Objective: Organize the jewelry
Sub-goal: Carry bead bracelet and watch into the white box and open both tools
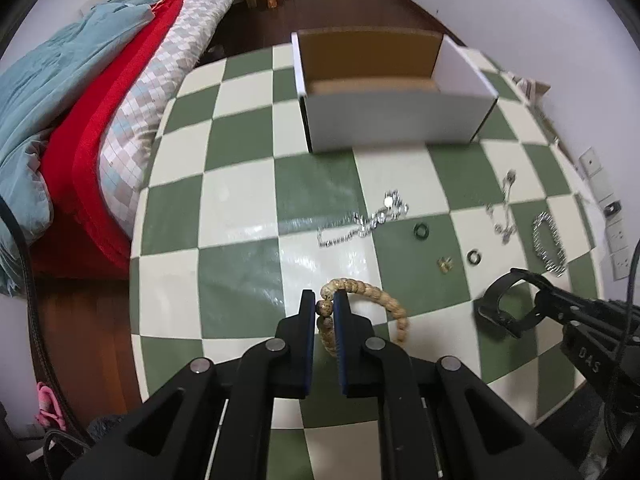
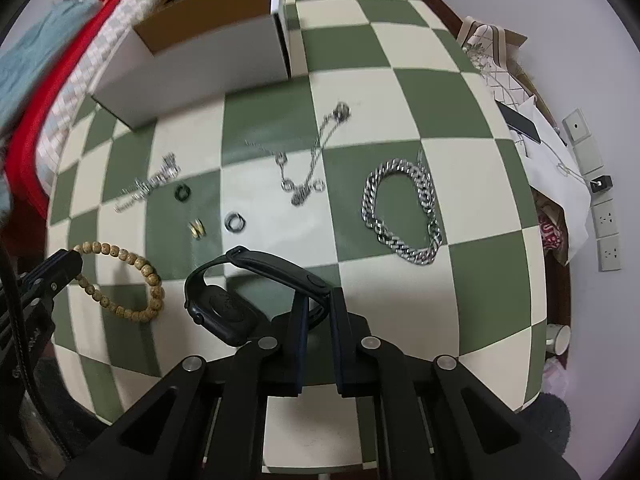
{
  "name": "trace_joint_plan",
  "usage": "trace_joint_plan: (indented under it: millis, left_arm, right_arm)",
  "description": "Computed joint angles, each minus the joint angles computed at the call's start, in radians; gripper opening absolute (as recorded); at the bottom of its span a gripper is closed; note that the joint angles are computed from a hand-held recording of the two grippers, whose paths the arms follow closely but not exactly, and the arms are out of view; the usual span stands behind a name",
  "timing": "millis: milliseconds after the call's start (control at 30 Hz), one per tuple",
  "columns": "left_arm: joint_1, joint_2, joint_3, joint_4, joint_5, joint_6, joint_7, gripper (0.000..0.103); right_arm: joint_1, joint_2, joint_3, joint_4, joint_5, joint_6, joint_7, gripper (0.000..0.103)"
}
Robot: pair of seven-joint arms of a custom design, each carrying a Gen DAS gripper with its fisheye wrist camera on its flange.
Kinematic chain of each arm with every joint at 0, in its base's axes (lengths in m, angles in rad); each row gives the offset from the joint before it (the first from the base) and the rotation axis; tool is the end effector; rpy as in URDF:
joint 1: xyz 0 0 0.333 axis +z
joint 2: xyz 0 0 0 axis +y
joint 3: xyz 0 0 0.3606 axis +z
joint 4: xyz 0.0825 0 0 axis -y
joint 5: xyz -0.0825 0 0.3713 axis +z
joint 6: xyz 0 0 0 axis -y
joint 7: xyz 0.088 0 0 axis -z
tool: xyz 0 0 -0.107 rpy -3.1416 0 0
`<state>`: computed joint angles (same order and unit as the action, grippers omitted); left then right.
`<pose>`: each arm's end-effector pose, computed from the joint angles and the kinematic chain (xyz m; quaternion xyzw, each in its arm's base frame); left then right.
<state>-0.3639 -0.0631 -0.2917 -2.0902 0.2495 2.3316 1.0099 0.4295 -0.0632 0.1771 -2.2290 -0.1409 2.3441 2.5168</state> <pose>0.4334 -0.3322 0.5319 -0.6059 0.7737 -0.1266 0.1354 0.4269 0.2953 0.4682 -0.6103 0.7850 -0.0609 0.0875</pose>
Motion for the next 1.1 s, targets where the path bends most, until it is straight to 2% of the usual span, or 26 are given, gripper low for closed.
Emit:
trace_joint_plan:
  millis: [200, 400, 567, 667, 767, 933, 1100]
  left_arm:
    - [0.009, -0.021, 0.006, 0.032, 0.011, 0.014, 0.009, 0.006]
    - [0.018, 0.011, 0.007, 0.131, 0.047, 0.025, 0.011, 0.006]
    - [0.028, 0.101, 0.018, 0.28, 0.084, 0.021, 0.005, 0.006]
    - [0.034, 0.198, 0.031, 0.418, 0.073, -0.01, 0.006, 0.006]
    - [0.032, 0.291, 0.043, 0.548, 0.056, -0.058, 0.011, 0.006]
    - [0.034, 0.459, 0.052, 0.781, -0.03, -0.177, 0.047, 0.006]
    - [0.039, 0.538, 0.049, 0.88, -0.109, -0.24, 0.065, 0.006]
  right_arm:
    - [-0.01, -0.027, -0.003, 0.011, 0.009, 0.024, -0.012, 0.01]
    - [-0.04, -0.023, -0.017, 0.081, 0.0, 0.032, -0.067, 0.01]
    - [-0.069, 0.032, -0.039, 0.214, -0.056, 0.017, -0.084, 0.01]
    - [-0.08, 0.1, -0.063, 0.329, -0.062, -0.003, -0.108, 0.01]
    - [-0.082, 0.192, -0.092, 0.472, -0.044, -0.049, -0.156, 0.01]
    - [-0.075, 0.38, -0.135, 0.754, 0.01, -0.193, -0.256, 0.01]
    - [-0.061, 0.519, -0.165, 0.945, 0.057, -0.317, -0.337, 0.01]
